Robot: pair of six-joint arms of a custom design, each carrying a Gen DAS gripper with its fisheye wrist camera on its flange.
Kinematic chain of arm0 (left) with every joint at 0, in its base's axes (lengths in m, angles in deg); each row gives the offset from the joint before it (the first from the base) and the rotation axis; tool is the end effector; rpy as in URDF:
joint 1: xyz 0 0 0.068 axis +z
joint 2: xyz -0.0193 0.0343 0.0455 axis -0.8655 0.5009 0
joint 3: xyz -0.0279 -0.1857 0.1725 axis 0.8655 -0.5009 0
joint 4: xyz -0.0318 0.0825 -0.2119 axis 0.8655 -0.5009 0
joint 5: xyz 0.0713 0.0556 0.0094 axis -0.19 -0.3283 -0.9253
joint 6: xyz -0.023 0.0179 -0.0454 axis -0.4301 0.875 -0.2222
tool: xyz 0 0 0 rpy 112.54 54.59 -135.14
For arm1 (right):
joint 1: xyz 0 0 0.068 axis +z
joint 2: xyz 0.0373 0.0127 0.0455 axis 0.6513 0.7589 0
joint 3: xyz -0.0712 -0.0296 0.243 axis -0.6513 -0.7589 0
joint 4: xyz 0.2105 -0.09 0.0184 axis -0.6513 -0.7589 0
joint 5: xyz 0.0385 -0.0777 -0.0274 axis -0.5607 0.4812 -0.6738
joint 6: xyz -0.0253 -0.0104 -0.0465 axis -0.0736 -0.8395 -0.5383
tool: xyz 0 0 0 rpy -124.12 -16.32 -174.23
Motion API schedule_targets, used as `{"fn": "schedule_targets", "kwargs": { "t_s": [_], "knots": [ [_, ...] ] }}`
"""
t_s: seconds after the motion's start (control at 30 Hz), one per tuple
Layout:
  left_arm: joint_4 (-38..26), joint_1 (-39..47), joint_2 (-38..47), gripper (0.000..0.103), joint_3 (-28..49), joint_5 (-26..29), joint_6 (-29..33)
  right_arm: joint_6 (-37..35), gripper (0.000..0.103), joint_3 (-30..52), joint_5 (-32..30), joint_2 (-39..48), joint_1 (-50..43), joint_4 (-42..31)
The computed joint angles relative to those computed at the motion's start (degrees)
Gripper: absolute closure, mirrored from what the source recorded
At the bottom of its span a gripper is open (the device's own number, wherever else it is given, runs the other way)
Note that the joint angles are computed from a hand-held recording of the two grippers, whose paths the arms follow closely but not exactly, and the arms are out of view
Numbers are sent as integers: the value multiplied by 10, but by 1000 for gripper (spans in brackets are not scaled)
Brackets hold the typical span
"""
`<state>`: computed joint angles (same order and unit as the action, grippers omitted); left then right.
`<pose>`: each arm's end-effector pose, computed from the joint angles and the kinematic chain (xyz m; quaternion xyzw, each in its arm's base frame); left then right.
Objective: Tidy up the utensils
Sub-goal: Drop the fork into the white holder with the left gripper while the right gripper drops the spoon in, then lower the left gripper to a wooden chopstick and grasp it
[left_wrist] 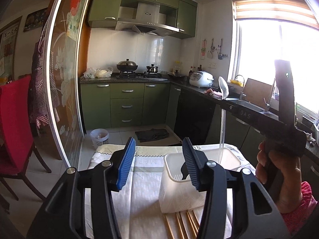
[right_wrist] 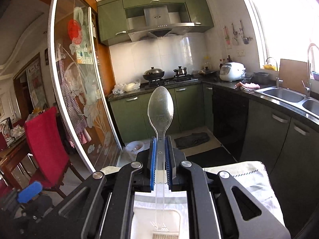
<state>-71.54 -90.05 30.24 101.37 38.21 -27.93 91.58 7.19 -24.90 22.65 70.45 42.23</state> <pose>0.2422 -0.1292 0.2927 0.0465 0.8266 -0.0944 0.5528 0.3506 0.1880 0.2723 0.0135 0.8178 0.1120 0.5643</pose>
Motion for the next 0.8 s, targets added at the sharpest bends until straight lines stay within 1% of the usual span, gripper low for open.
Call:
{"fn": "schedule_targets", "kwargs": {
  "t_s": [0.1, 0.23, 0.33, 0.37, 0.4, 0.47, 0.57, 0.67, 0.8],
  "knots": [
    [-25, 14, -8, 53, -6, 20, -9, 11, 93, -41, -4, 0, 5, 32],
    [-78, 26, 10, 53, 9, 47, -29, 12, 92, -120, 6, -25, 19, 82],
    [-124, 26, 31, 53, 28, 59, -40, 9, 90, -161, 19, -44, 36, 89],
    [-137, 22, 37, 53, 32, 58, -44, 8, 87, -172, 20, -51, 39, 87],
    [-154, 18, 43, 53, 39, 57, -44, 7, 77, -190, 19, -62, 43, 90],
    [-182, 8, 55, 53, 47, 53, -42, 5, 67, -219, 27, -82, 54, 90],
    [-231, 4, 78, 53, 63, 61, -49, 18, 67, -282, 39, -137, 70, 94],
    [-279, 0, 110, 53, 80, 79, -65, 46, 67, -344, 45, -208, 81, 82],
    [-323, -10, 163, 53, 99, 94, -78, 82, 67, -391, 34, -284, 85, 5]
  ]
}}
